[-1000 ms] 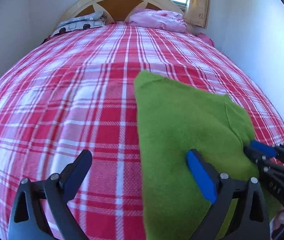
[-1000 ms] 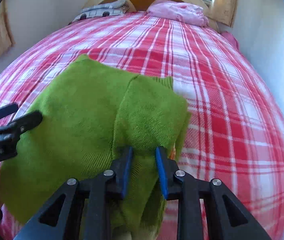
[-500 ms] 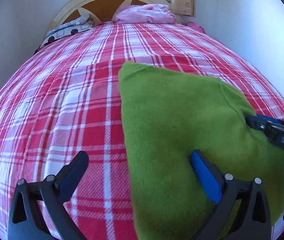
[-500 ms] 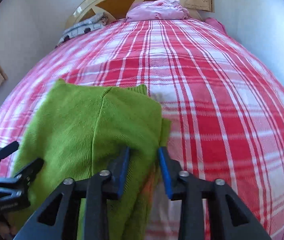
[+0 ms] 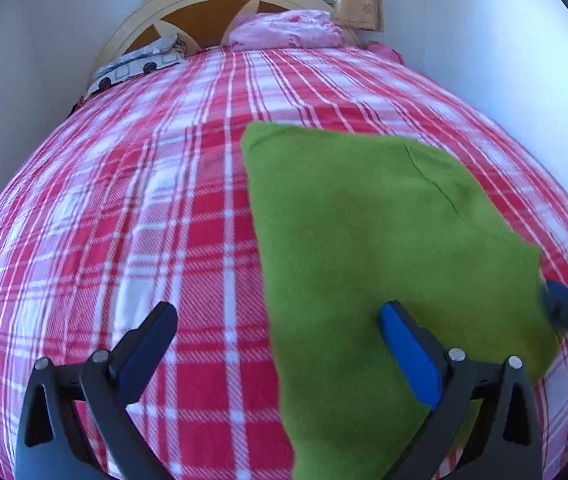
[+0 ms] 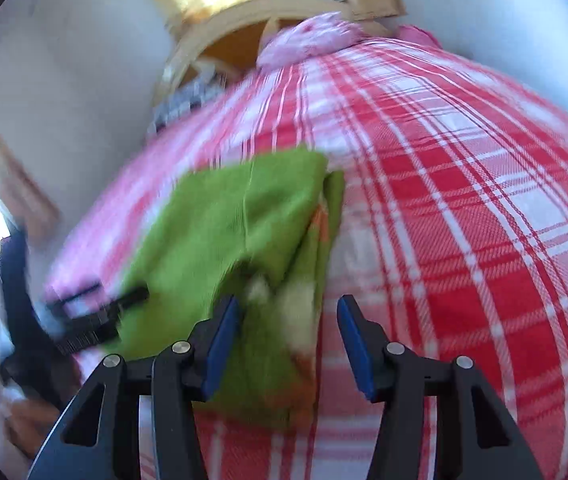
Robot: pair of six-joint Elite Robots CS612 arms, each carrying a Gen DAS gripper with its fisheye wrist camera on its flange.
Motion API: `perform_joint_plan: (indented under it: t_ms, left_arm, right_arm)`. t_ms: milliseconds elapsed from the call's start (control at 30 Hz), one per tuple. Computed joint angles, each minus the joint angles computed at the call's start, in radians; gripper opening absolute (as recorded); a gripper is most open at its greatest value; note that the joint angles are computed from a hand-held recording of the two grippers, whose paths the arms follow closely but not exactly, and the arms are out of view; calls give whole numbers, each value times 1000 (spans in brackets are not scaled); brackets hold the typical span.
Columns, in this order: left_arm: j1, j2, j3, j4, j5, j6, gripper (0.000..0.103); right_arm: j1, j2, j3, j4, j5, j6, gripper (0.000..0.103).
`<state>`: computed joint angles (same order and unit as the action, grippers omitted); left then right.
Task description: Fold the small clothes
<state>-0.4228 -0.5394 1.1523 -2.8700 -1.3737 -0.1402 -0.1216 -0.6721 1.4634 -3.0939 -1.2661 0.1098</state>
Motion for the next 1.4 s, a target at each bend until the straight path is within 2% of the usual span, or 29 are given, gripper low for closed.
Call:
perform_joint_plan:
  t_ms: [67, 233, 433, 500, 567, 633, 667, 733, 800, 967, 1100, 1133, 1167, 1200, 1300, 1400]
  left_arm:
    - [-10, -3, 23, -30, 40, 13, 103]
    - [-21, -18, 58, -53, 75, 44, 103]
    - [-22, -31, 80, -68, 81, 56, 103]
    - [-17, -38, 83, -66, 55, 57, 103]
    - [-5, -44, 85, -86, 5, 73, 103]
    - [3, -42, 75, -102, -21, 74, 103]
    - [7, -39, 63, -97, -30, 65, 103]
    - [16, -26, 16, -44, -50, 34, 103]
    - [27, -3, -46, 24, -106, -3, 103]
    - [55, 70, -195, 160, -259, -112, 96]
    - [64, 123, -282, 222, -303, -196, 93]
    - [68, 141, -308, 254, -334, -209, 92]
    - [73, 152, -319, 252, -365, -227, 93]
    - [75, 152, -303, 209, -370, -239, 93]
    - [63, 141, -267, 150, -325, -202, 93]
    - [57, 136, -248, 120, -305, -181, 94]
  right_arm:
    - [23, -1, 3, 60, -100, -74, 53]
    - [-4, -2, 49, -20, -23, 18, 53]
    - [-2, -25, 94, -66, -25, 31, 53]
    - [-10, -36, 108, -86, 5, 59, 53]
    - [-27, -42, 125, -153, 68, 97, 54]
    - [-40, -40, 122, -202, 114, 127, 62]
    - [-48, -37, 114, -229, 141, 150, 69]
    - [-59, -24, 84, -252, 181, 198, 74]
    - [-61, -9, 41, -227, 185, 214, 74]
    - [-43, 30, -68, -104, 143, 153, 74]
    - [-34, 77, -152, -46, 107, 164, 74]
    - [-32, 87, -169, -31, 105, 160, 74]
    - [-30, 101, -191, -15, 111, 156, 74]
    - [-28, 116, -215, 7, 123, 145, 74]
    - [-16, 157, -284, 145, 131, 74, 77]
    - [-11, 160, -290, 146, 127, 24, 79]
